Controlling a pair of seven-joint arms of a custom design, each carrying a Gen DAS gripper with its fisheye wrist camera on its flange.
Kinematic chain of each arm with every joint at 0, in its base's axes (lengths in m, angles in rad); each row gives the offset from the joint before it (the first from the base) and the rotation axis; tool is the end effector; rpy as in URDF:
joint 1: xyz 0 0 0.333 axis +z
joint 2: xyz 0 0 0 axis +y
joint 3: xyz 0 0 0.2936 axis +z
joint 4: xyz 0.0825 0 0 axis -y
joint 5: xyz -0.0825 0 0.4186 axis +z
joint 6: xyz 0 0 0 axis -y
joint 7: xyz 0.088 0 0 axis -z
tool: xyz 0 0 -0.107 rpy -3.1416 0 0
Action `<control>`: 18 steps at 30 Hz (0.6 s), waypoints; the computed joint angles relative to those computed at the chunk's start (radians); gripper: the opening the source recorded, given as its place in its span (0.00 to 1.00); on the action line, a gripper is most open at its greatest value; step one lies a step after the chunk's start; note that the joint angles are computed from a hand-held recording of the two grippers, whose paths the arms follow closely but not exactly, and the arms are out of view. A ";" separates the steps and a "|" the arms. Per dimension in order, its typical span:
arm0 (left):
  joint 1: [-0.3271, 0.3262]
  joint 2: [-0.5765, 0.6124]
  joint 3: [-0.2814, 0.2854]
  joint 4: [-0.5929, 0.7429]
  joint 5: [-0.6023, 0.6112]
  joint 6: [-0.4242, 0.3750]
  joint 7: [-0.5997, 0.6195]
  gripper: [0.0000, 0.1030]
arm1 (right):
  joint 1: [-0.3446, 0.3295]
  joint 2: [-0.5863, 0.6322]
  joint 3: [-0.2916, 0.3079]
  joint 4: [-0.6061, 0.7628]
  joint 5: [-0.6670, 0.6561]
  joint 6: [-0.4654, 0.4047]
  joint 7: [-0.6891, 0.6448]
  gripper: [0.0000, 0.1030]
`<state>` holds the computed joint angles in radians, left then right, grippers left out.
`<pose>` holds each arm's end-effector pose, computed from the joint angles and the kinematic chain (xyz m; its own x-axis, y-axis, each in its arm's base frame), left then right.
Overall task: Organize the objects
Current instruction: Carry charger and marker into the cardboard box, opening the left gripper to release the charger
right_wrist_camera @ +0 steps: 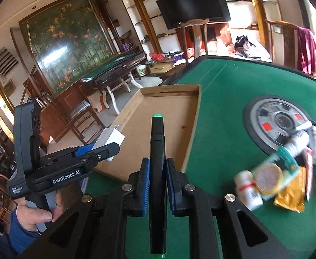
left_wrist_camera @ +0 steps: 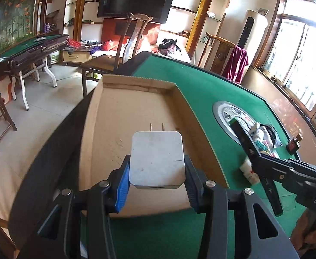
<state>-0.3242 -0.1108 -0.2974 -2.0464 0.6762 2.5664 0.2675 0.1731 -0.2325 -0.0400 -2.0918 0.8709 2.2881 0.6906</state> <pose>0.4823 -0.3637 0.5206 0.1168 -0.9681 0.2215 -0.6810 -0.2404 -0.6917 0.5571 0.0908 0.5448 0.6128 -0.7194 -0.3269 -0.6758 -0.2627 -0.6887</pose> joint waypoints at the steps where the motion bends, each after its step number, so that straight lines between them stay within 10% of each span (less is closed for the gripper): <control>1: 0.004 0.001 0.008 0.002 -0.015 -0.005 0.015 0.43 | 0.004 0.022 0.007 0.023 -0.009 -0.006 0.016 0.16; 18: 0.097 0.261 0.075 0.296 -0.399 -0.056 0.466 0.43 | 0.014 0.552 0.091 0.640 -0.216 -0.142 0.417 0.16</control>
<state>-0.2268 0.1501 -0.2225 -1.7508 0.2768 2.5100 0.7334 0.1869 0.3193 0.0507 -1.4521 0.6548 2.1463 1.1075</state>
